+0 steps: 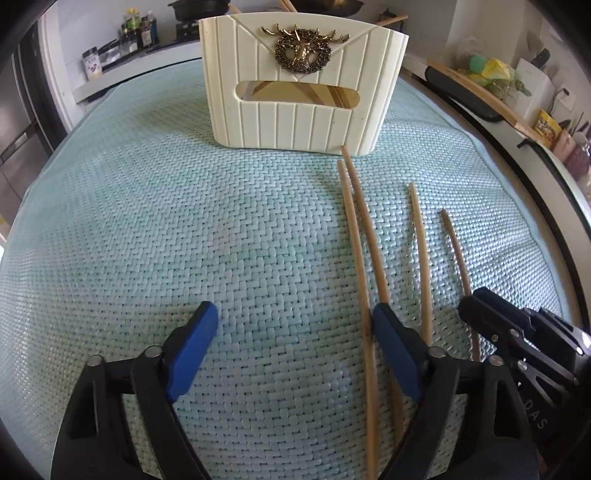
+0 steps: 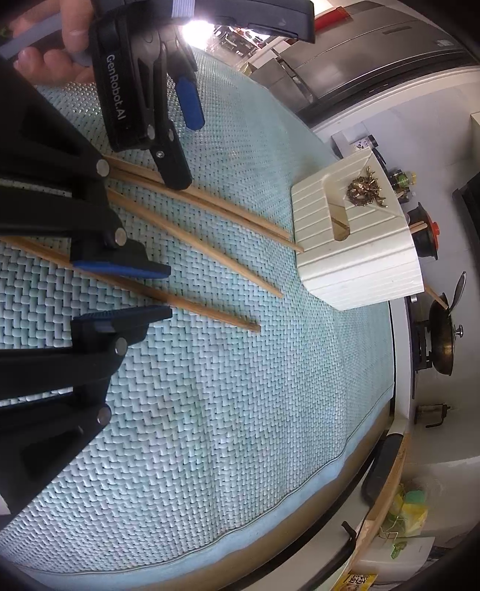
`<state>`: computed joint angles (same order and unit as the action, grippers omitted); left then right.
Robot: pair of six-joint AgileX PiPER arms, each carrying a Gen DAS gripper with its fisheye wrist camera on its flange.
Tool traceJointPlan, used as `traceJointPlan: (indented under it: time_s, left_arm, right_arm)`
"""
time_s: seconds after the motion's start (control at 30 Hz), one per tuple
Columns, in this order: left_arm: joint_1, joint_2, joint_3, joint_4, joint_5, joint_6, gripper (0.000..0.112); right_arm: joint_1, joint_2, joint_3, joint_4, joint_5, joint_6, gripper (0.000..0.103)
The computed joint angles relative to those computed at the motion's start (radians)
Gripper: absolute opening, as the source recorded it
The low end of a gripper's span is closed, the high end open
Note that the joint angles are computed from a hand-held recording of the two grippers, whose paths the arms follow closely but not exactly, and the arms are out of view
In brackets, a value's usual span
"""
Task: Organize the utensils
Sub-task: 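Grasp a wooden chopstick with the left gripper while the right grasps another chopstick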
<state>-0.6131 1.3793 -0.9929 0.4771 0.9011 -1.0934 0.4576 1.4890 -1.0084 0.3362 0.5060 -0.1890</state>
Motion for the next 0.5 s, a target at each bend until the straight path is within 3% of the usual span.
traceJointPlan:
  time_s: [0.03, 0.17, 0.23, 0.37, 0.5]
  left_arm:
    - [-0.02, -0.008, 0.008, 0.025, 0.021, -0.02, 0.064]
    - [-0.062, -0.096, 0.089, 0.044, 0.006, -0.056, 0.041]
    - [-0.088, -0.133, 0.116, 0.061, 0.032, -0.08, 0.01]
    - [-0.102, -0.246, 0.196, 0.027, 0.064, -0.096, 0.007]
    - [-0.206, -0.386, 0.273, 0.018, 0.166, -0.182, 0.006]
  right_arm:
    - [0.003, 0.001, -0.002, -0.01, -0.001, 0.01, 0.014]
    - [0.026, 0.012, -0.016, -0.067, -0.004, 0.069, 0.014]
    - [0.044, 0.018, -0.029, -0.125, 0.005, 0.118, 0.014]
    - [0.08, 0.017, -0.045, -0.222, 0.04, 0.205, 0.014]
    - [0.106, -0.017, -0.019, -0.289, 0.065, 0.245, 0.014]
